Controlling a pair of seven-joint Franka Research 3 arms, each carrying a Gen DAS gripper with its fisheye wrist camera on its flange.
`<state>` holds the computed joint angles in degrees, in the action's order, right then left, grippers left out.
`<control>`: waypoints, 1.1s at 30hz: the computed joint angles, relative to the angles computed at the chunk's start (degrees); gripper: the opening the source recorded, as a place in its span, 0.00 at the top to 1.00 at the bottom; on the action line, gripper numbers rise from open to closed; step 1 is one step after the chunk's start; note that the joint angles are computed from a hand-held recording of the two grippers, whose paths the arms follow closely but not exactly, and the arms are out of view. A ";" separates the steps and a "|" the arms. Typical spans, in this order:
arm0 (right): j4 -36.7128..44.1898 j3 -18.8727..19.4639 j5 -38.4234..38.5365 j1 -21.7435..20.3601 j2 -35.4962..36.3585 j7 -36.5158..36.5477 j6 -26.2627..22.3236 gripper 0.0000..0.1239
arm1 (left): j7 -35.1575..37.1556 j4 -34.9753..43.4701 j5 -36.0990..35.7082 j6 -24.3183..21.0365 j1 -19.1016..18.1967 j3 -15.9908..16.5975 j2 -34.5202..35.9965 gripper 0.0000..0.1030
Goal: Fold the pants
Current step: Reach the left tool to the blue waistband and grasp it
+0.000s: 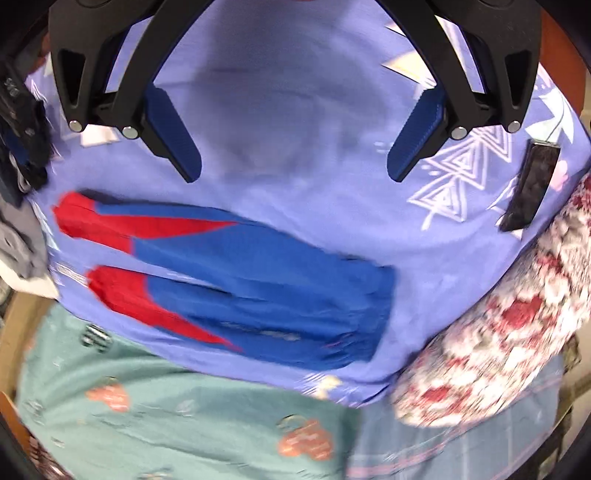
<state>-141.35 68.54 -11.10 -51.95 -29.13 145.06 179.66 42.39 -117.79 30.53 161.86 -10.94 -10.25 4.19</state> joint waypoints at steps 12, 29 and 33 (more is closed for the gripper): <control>4.10 4.41 -3.00 -6.54 14.52 -3.04 1.01 0.18 | 16.84 6.53 -30.87 -3.80 9.71 -1.75 6.88 0.03; 8.35 -9.25 -10.35 4.10 22.50 -0.87 -3.59 0.18 | 26.89 54.23 -49.72 -30.23 13.20 -8.45 40.56 0.49; 8.46 -12.47 -12.82 6.76 23.26 0.56 -2.96 0.18 | 26.82 59.70 -53.86 -31.60 13.98 -9.98 44.61 0.86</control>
